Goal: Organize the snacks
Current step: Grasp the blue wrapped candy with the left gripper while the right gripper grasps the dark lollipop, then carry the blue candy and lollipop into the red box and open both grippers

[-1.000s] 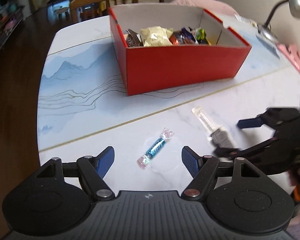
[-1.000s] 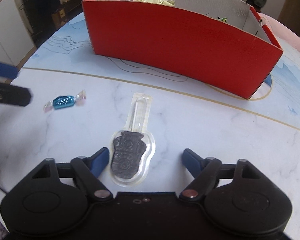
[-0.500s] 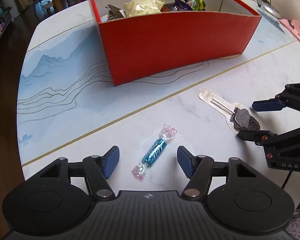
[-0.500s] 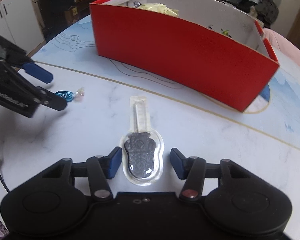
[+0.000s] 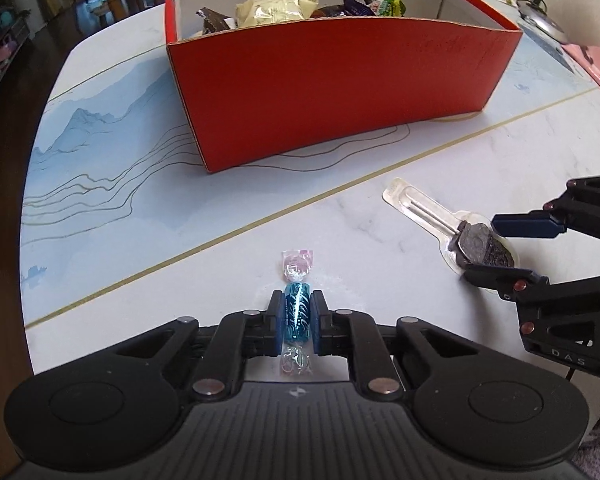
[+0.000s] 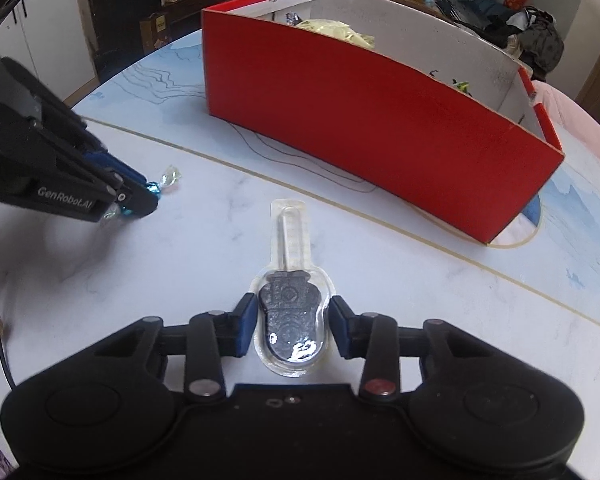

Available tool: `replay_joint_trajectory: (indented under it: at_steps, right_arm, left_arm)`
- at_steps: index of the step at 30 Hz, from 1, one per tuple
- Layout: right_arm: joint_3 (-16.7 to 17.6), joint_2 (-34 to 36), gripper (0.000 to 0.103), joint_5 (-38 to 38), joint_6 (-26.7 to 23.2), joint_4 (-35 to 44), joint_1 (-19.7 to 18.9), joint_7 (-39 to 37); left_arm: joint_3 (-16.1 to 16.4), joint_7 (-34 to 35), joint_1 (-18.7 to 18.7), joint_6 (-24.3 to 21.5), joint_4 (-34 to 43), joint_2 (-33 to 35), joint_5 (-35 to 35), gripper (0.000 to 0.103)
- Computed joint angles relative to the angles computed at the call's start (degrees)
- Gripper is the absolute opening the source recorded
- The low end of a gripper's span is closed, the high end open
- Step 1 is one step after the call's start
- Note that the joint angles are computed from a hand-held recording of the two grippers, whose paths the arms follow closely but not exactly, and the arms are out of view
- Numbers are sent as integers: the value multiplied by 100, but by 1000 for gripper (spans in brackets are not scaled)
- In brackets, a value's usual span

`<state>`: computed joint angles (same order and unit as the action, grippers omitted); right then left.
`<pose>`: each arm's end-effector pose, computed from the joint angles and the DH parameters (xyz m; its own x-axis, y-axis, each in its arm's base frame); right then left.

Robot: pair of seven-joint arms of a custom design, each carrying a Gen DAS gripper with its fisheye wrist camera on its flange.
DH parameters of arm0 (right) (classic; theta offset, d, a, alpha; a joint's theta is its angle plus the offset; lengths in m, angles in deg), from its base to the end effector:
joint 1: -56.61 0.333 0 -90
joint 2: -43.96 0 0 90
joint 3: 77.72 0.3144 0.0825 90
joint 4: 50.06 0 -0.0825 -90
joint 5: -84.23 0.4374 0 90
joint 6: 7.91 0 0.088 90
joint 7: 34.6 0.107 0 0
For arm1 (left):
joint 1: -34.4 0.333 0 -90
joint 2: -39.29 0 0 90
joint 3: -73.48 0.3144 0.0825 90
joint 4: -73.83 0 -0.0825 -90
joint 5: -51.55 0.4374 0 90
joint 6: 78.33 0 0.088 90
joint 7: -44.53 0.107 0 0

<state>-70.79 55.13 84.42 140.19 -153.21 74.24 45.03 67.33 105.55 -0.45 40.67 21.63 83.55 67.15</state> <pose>0.6450 0.2891 0.4814 0.5427 -0.8366 0.0743 -0.6760 -0.4876 -0.5526 0.6691 -0.5158 0.4711 -0.2489 -0.9685 0.0125 -0.8785 0.2203 -0.4240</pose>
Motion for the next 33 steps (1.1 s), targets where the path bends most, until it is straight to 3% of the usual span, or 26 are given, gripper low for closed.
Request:
replay_joint_trajectory:
  at_steps: [6, 19, 27, 33]
  right_arm:
    - [-41, -59, 38, 122, -36, -50, -29, 440]
    - [-83, -541, 38, 688, 85, -363, -137, 976]
    - [-140, -812, 38, 750, 443, -410, -116, 1008]
    - [-175, -744, 38, 609, 581, -137, -105, 1189]
  left_arm:
    - [24, -499, -10, -41, -56, -64, -69, 12]
    - [-75, -1507, 79, 551, -1094, -851, -49, 12]
    - [-46, -1834, -3, 608, -963, -992, 305, 12]
    - [0, -1783, -72, 586, -396, -795, 477, 13]
